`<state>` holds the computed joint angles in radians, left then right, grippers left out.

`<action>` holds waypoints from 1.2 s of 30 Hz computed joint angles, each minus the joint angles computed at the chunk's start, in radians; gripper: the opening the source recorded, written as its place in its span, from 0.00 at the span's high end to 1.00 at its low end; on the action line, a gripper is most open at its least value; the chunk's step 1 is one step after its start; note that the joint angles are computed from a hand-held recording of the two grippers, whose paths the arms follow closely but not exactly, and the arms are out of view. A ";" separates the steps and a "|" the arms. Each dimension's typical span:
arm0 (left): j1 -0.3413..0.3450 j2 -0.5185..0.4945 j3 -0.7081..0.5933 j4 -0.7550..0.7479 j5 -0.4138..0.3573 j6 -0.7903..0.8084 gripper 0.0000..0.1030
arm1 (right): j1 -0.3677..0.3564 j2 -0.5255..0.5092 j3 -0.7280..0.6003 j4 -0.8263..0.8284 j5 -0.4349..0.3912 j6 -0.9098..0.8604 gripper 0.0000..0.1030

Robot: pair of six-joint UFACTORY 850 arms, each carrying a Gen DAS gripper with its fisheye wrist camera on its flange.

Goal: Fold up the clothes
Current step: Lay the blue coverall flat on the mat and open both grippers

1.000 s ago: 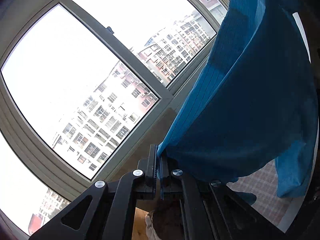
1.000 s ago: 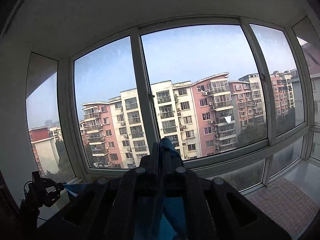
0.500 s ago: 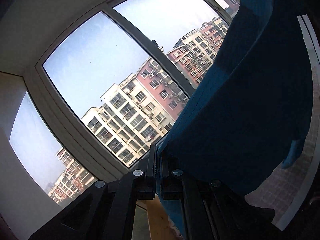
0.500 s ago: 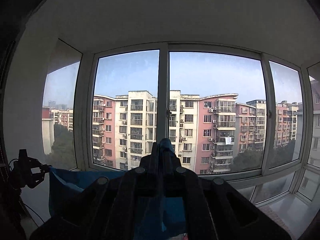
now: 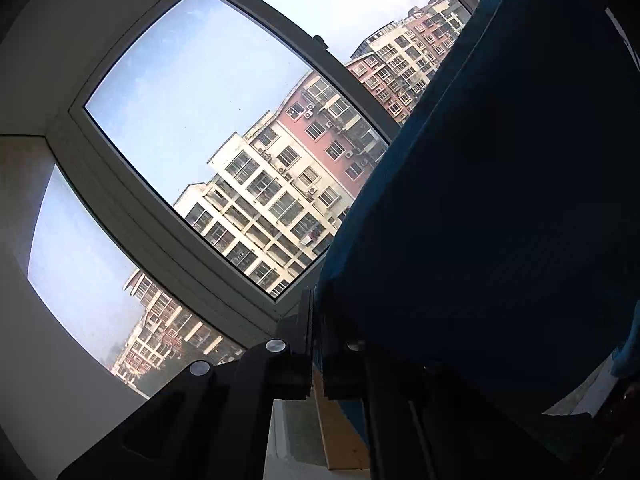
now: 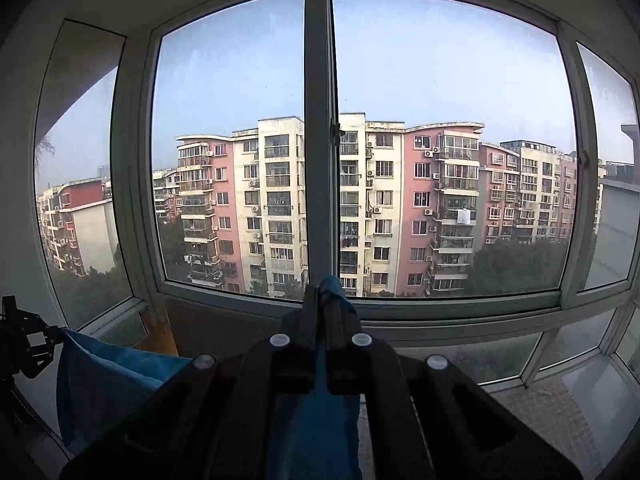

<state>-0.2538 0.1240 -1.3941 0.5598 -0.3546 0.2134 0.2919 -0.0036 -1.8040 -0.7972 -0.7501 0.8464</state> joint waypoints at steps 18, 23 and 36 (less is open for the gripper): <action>-0.043 -1.037 -0.635 -0.048 -0.243 -0.033 0.92 | -0.339 -0.839 -0.277 0.543 -0.032 -0.230 0.97; -0.054 -1.147 -0.744 -0.054 -0.292 -0.014 0.87 | -0.386 -0.667 -0.004 0.631 0.101 -0.326 0.91; -0.013 -1.164 -0.787 -0.204 -0.262 0.106 0.86 | -0.372 -0.518 0.258 0.682 0.228 -0.390 0.56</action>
